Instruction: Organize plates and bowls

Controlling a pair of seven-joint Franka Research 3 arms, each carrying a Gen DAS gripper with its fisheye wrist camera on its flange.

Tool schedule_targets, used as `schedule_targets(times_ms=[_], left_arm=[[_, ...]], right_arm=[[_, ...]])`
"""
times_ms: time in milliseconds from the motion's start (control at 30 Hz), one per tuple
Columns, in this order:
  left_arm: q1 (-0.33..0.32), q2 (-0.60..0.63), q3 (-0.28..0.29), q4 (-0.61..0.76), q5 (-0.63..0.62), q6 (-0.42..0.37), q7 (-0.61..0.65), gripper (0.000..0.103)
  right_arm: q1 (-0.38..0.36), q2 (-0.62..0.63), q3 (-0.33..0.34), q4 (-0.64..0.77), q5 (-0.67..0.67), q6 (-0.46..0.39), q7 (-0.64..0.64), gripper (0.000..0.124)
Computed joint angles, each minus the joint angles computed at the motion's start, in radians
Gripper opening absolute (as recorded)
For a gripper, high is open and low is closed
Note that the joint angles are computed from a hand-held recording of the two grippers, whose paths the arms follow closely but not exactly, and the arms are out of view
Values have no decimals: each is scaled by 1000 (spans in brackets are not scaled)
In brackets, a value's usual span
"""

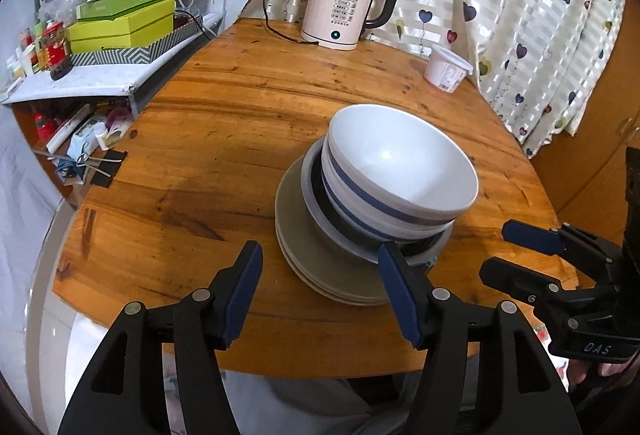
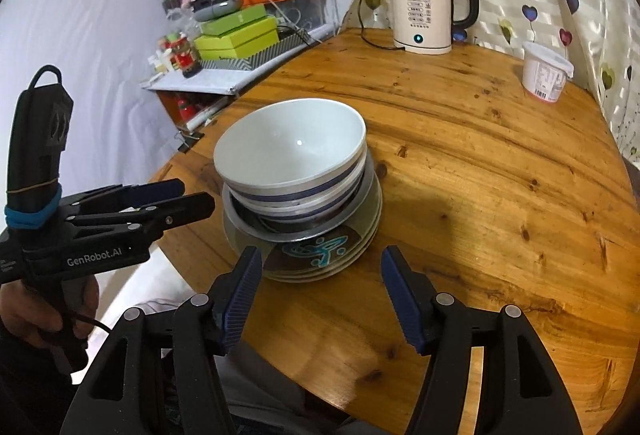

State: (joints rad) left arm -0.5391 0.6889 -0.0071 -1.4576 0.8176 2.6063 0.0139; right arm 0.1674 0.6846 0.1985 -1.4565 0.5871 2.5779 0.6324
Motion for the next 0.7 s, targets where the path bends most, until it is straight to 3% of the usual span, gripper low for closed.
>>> schedule_targets(times_ms=[267, 700], left_arm=[[-7, 17, -5, 24, -19, -30, 4, 61], [-11, 20, 2, 17, -13, -10, -34, 61]], right_arm=[[4, 4, -4, 0, -12, -13, 8, 64], [8, -8, -2, -27, -14, 12, -6, 64]])
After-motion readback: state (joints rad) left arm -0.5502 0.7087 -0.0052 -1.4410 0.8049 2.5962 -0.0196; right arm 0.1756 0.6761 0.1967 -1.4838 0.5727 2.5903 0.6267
